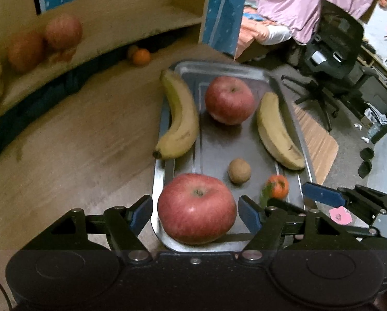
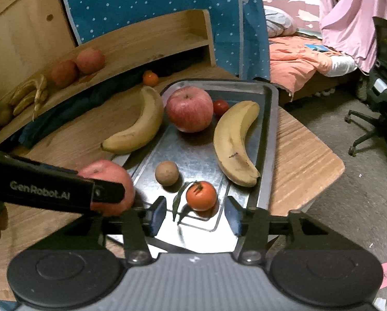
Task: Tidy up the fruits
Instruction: 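Lower the apple and tangerine onto the metal tray with both grippers, then open both grippers to release the apple and tangerine on the tray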
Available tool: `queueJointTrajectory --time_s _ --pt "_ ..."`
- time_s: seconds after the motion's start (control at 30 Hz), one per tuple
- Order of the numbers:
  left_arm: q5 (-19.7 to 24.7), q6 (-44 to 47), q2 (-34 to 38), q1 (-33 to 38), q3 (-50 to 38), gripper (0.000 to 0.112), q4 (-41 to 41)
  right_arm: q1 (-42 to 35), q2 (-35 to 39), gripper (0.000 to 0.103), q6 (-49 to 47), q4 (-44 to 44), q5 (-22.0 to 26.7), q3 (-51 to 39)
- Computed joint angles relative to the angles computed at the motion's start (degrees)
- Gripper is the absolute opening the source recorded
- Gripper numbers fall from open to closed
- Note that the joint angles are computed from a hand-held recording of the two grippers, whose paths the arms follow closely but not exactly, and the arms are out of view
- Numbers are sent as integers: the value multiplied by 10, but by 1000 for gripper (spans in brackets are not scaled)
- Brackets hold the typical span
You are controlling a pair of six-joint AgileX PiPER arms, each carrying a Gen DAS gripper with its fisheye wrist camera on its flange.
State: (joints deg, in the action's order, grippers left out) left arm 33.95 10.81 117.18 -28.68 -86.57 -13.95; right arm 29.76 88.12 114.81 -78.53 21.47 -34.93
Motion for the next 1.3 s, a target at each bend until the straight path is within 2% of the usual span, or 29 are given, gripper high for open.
queueJointTrajectory --time_s 0.47,0.53,0.63,0.93,1.07,1.3 --pt "-15 155 -58 60 51 90 -109 126 -24 87 -11 106 164 -39" --pt "-17 189 -68 74 61 97 -130 145 -22 93 -6 117 189 -51" --pt "-18 241 -83 97 77 101 -165 180 -13 100 2 140 235 -75" --pt "17 378 -91 178 88 102 -239 289 45 103 22 223 380 -178" --pt "41 430 -91 217 90 102 -262 318 78 103 28 257 421 -225" --pt "68 467 -84 281 94 102 -270 338 122 103 3 323 453 -301"
